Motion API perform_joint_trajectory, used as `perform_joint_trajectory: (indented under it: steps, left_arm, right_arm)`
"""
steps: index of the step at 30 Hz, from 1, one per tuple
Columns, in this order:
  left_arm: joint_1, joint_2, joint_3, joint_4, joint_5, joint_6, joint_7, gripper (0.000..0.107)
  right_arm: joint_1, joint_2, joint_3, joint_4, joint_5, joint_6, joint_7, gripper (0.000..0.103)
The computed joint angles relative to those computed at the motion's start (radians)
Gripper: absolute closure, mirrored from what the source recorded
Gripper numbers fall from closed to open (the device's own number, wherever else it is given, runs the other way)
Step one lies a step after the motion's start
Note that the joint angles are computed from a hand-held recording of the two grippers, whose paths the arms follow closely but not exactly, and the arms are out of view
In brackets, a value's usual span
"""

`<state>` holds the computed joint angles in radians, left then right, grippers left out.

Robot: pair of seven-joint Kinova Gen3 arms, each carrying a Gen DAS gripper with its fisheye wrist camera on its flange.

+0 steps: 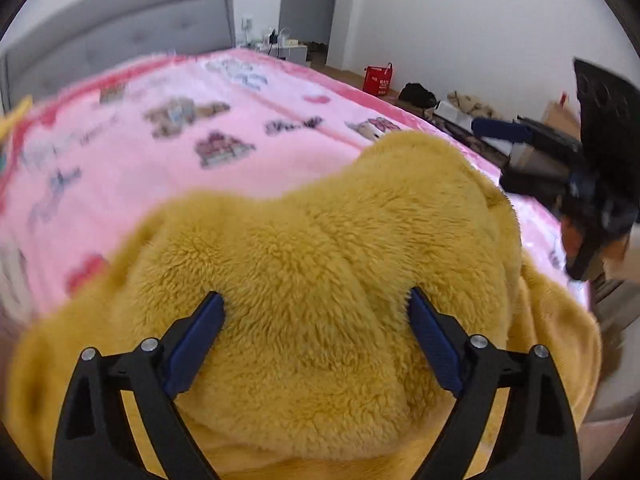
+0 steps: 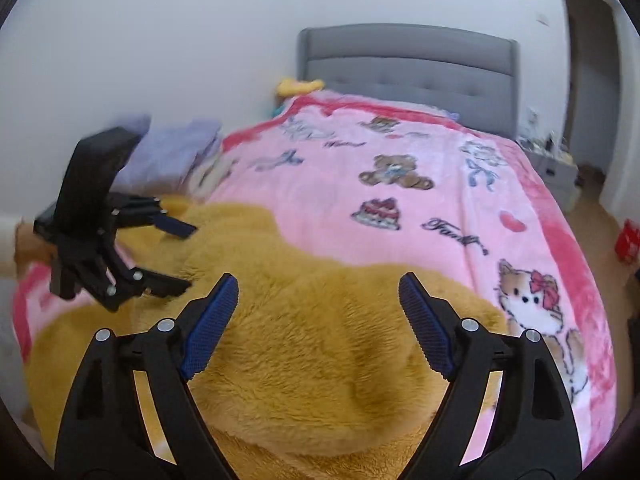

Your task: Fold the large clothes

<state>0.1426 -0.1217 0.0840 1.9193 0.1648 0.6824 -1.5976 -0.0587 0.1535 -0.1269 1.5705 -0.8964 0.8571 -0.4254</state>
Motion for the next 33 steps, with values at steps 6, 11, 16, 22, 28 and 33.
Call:
perform_joint_trajectory:
  steps: [6, 11, 16, 22, 28, 33]
  left_arm:
    - [0.0, 0.043, 0.055, 0.107, -0.116, -0.126, 0.175, 0.013]
    - [0.015, 0.036, 0.059, 0.196, -0.175, -0.26, 0.269, 0.012]
    - [-0.171, 0.066, 0.238, 0.201, -0.173, -0.293, 0.259, 0.012]
    - [-0.399, 0.02, 0.514, 0.166, -0.311, -0.222, 0.4, 0.012]
    - [-0.638, -0.214, 0.775, 0.174, -0.441, -0.169, 0.644, 0.012]
    - [-0.582, -0.169, 0.795, 0.174, -0.585, -0.12, 0.828, 0.01]
  right_arm:
    - [-0.181, 0.019, 0.106, 0.079, 0.227, -0.114, -0.086, 0.024]
    - [-0.063, -0.003, -0.08, 0.189, 0.319, -0.302, -0.115, 0.024]
    - [-0.048, 0.062, -0.073, 0.163, 0.278, -0.26, -0.158, 0.024]
    - [-0.194, 0.043, 0.111, 0.167, 0.176, -0.232, -0.06, 0.021]
    - [0.056, -0.117, -0.112, 0.284, -0.068, -0.318, 0.134, 0.014]
    - [0.182, -0.12, -0.205, 0.325, -0.141, -0.299, 0.105, 0.015]
